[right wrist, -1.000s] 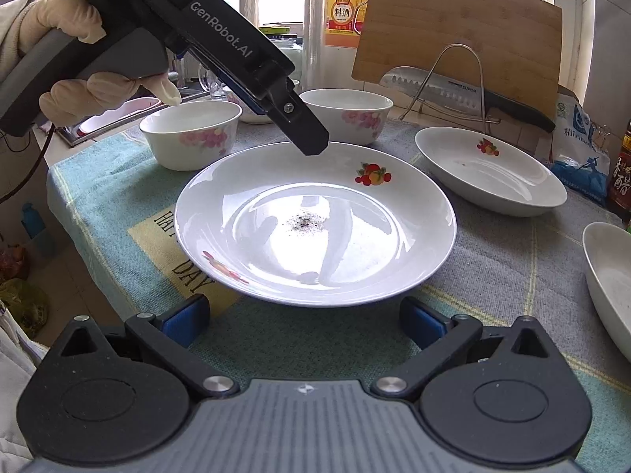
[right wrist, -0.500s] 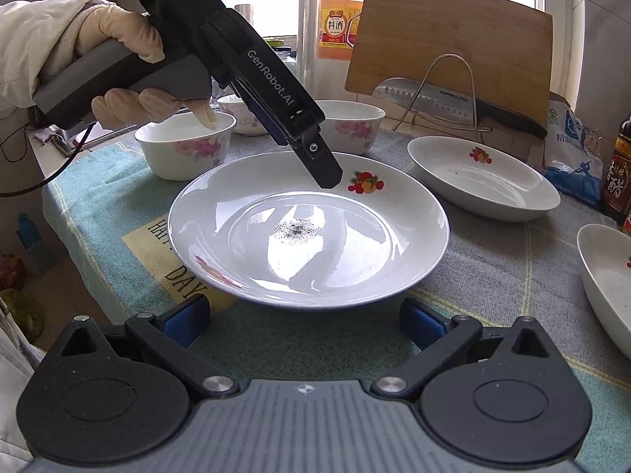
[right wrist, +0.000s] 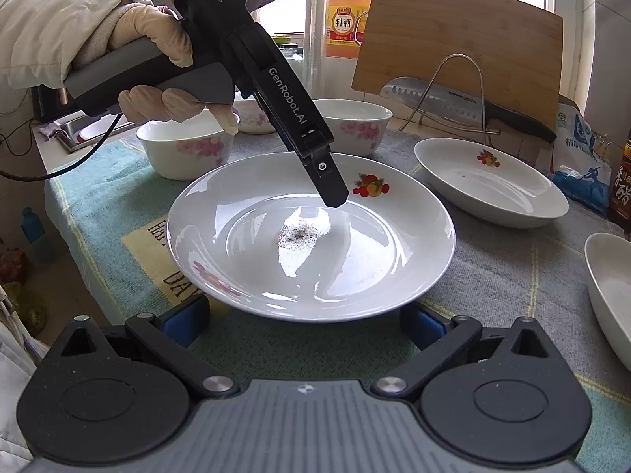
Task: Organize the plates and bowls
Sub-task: 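Lift the stained plate with the left tool toward the plate near the bottles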
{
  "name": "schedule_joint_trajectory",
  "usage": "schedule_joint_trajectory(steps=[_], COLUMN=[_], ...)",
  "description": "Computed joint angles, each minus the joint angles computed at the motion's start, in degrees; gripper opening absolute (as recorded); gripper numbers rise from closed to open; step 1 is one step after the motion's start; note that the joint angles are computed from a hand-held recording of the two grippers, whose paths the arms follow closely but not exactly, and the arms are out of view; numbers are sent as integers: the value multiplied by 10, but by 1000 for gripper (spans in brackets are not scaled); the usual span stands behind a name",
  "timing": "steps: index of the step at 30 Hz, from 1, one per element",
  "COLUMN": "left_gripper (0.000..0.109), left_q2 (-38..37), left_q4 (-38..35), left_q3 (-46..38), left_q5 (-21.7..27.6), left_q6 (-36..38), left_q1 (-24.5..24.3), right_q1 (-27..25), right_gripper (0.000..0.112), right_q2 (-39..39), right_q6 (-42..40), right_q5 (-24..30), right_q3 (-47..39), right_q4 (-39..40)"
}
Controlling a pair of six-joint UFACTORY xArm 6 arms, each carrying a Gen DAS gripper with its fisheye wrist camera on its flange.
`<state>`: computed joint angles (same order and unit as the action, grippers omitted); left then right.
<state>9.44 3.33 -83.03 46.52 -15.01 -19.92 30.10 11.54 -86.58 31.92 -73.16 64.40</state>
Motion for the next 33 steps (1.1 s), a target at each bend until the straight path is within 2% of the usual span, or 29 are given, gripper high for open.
schedule_joint_trajectory(steps=[4, 8, 13, 33], left_gripper=[68, 65, 64, 64], left_q2=[13, 17, 27, 40], left_q4=[-37, -54, -72, -90], left_q3=[-20, -29, -49, -74], left_q5=[27, 40, 65, 99], left_q6=[36, 61, 90, 134], left_q1=[6, 8, 12, 18], right_q1=[1, 2, 1, -1], right_gripper=[103, 103, 103, 103], right_q2=[3, 2, 2, 4], right_q6=[13, 27, 35, 76], right_q5=[1, -4, 0, 9], right_q3=[-5, -6, -9, -18], right_q4=[-14, -28, -36, -75])
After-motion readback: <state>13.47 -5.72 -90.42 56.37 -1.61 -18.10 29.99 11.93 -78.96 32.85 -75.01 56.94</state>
